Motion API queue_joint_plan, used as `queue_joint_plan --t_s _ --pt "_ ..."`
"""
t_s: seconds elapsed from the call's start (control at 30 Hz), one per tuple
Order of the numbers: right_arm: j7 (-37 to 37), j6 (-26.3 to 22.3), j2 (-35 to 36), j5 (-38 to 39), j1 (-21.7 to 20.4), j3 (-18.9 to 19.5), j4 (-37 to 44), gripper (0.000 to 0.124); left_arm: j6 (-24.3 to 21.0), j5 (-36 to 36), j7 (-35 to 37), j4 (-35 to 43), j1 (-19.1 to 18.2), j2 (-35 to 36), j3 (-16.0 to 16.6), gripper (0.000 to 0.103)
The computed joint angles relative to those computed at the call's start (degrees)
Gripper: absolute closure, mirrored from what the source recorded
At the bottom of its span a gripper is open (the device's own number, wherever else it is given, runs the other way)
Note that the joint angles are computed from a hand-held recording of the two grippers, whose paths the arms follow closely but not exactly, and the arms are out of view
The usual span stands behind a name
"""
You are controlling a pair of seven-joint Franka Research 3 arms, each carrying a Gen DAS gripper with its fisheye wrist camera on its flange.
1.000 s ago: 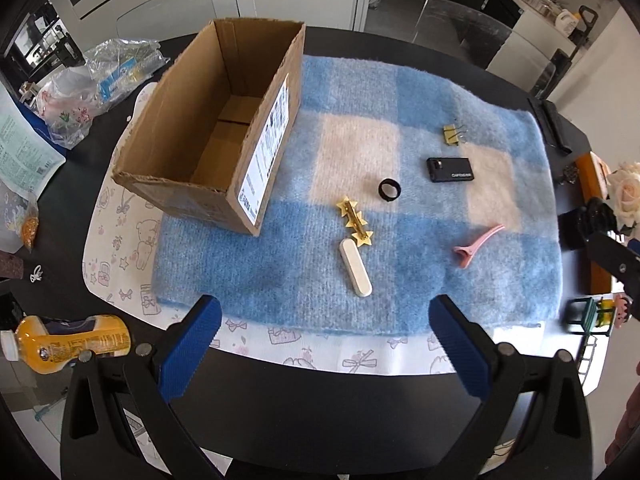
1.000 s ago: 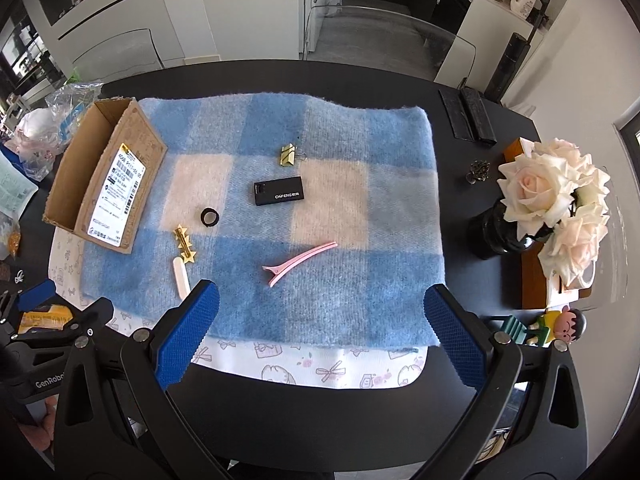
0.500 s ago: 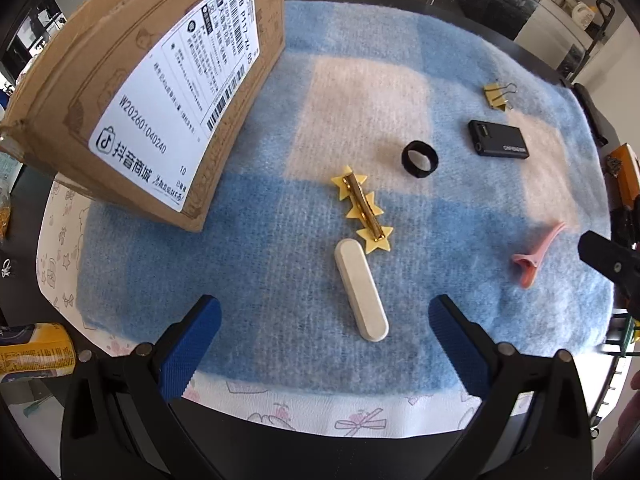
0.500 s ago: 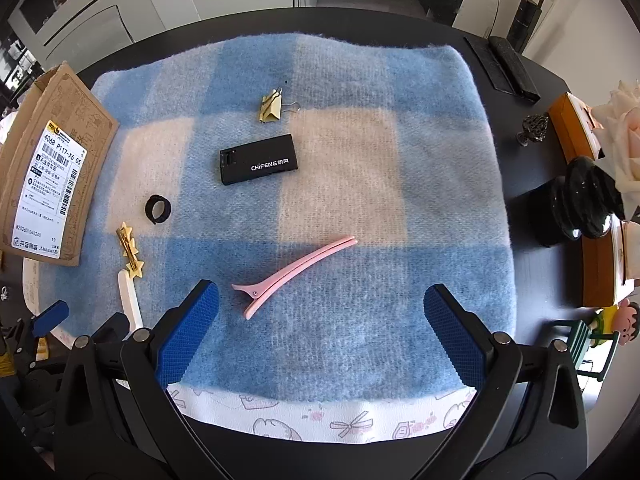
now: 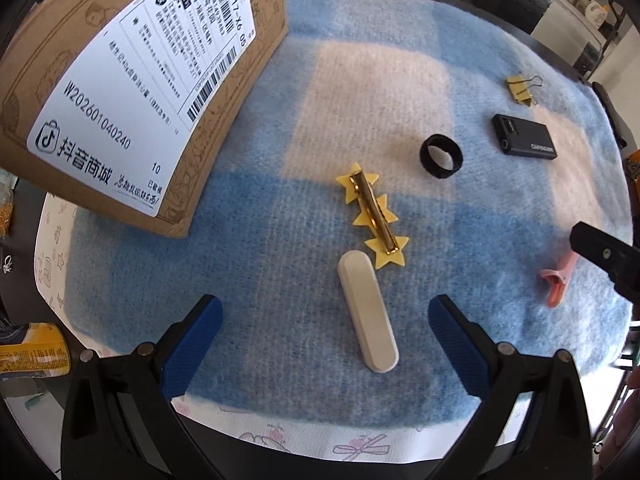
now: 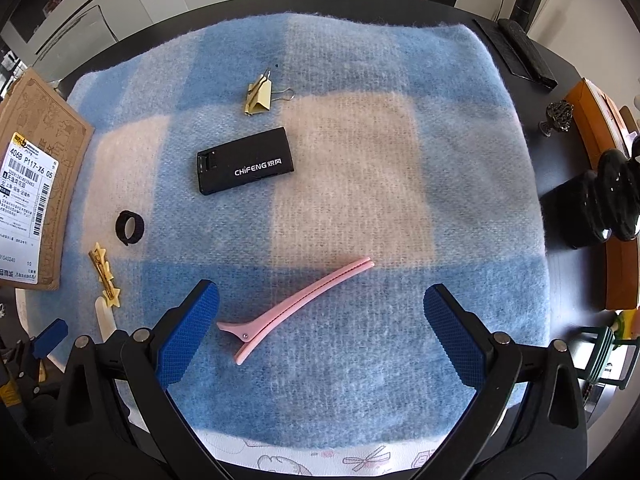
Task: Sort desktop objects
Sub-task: 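Grasp the cream stick with left tool while right tool grasps pink clip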
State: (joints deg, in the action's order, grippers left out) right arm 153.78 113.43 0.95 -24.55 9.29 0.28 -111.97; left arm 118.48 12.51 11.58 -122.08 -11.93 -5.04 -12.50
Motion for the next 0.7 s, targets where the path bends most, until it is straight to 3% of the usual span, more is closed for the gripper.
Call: queue_joint_plan --t_s 0.57,0.7 --pt "0.2 0.6 2.5 2.3 0.5 -0.7 -0.1 0.022 0.9 -0.1 -1.0 -0.8 0.0 0.0 -0.1 0.001" --pt "0.6 1.2 2.7 2.7 0.5 -0.8 -0.5 0.023 1.2 0.1 -1.4 -0.8 -0.2 -0.1 -0.2 0.008"
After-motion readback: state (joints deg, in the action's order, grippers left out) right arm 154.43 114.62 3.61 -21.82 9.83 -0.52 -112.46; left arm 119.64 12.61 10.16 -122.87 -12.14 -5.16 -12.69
